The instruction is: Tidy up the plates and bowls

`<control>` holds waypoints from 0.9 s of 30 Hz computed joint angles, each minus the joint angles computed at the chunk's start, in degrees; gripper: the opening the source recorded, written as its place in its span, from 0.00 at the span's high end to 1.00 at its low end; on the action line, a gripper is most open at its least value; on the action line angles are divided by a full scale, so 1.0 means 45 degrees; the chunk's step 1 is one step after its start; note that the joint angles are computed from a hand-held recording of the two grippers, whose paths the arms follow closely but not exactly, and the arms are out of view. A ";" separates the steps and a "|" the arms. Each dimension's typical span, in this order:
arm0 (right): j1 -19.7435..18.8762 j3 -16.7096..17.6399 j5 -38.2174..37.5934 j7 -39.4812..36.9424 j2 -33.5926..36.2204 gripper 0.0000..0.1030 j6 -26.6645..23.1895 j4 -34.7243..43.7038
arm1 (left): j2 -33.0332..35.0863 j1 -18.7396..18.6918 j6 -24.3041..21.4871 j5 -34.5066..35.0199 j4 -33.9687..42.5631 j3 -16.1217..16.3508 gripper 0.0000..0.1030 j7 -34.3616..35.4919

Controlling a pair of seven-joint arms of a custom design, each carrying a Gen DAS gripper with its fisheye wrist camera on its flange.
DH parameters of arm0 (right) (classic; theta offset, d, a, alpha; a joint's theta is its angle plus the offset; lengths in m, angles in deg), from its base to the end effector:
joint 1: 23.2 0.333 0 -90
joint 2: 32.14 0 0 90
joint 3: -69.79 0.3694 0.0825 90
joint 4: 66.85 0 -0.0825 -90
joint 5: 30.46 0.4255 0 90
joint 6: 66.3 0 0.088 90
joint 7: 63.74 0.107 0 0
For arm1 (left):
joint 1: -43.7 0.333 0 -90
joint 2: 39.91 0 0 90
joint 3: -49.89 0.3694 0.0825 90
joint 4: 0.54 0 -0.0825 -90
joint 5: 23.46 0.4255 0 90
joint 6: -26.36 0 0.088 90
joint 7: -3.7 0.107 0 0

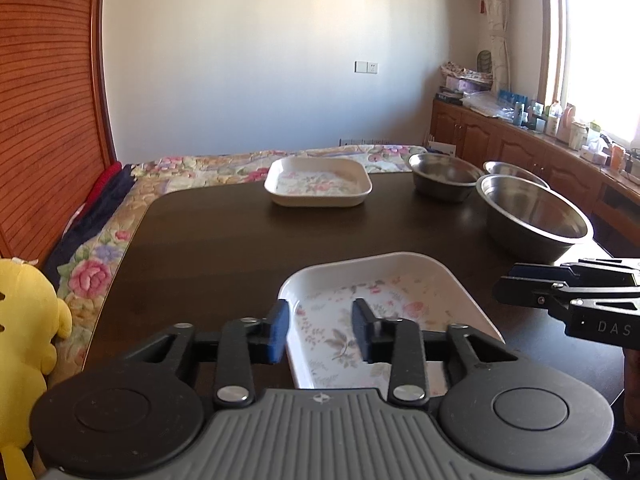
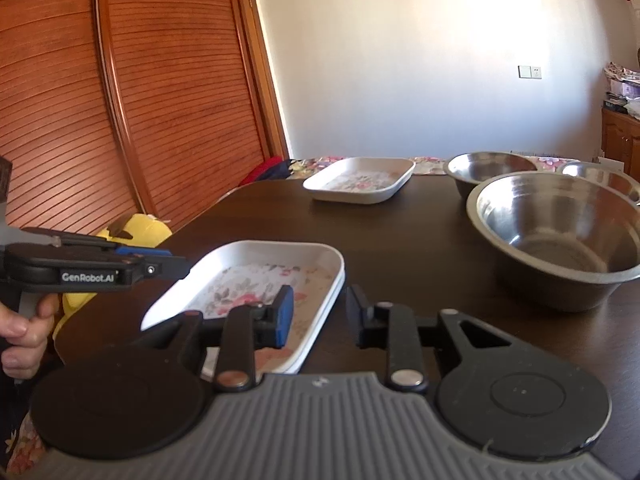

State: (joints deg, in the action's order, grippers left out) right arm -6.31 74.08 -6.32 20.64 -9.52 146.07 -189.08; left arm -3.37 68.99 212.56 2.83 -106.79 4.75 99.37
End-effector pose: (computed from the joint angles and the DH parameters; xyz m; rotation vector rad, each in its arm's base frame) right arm 0.6305 0.1812 0.3747 -1.4324 1.5204 -0.7822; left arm 0.7145 -0.1921 0.3976 -1.1308 2.1476 -1.1765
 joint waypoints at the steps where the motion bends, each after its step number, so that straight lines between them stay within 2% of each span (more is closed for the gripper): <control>1: 0.0004 -0.0021 0.0013 -0.0021 -0.0018 0.70 0.0025 0.0004 | 0.0022 0.0011 0.0000 0.0013 0.0047 -0.0039 0.59 0.0015; 9: 0.0059 -0.0264 0.0183 -0.0647 -0.0282 0.68 0.0163 0.0041 | 0.0138 -0.0337 0.0247 0.0249 0.0499 0.0249 0.48 -0.0177; 11: 0.0086 -0.0332 0.0318 -0.0898 -0.0350 0.66 0.0158 0.0071 | 0.0171 -0.0525 0.0237 0.0309 0.0701 0.0401 0.44 -0.0210; 13: 0.0056 -0.0354 0.0367 -0.1083 -0.0408 0.59 0.0166 0.0097 | 0.0223 -0.0732 0.0192 0.0346 0.0926 0.0574 0.43 -0.0202; 17: -0.0101 -0.0361 0.0317 -0.1325 -0.0498 0.56 -0.0099 0.0271 | 0.0406 -0.0917 0.0018 0.0292 0.1313 0.0641 0.40 -0.0056; 21: -0.0176 -0.0447 0.0253 -0.1679 -0.0438 0.52 -0.0406 0.0623 | 0.0785 -0.0863 -0.0391 0.0054 0.1803 0.0332 0.35 0.0424; 27: -0.0171 -0.0630 0.0329 -0.2298 -0.0388 0.40 -0.0825 0.1158 | 0.1265 -0.1213 -0.0906 -0.0741 0.2754 0.0290 0.28 0.1383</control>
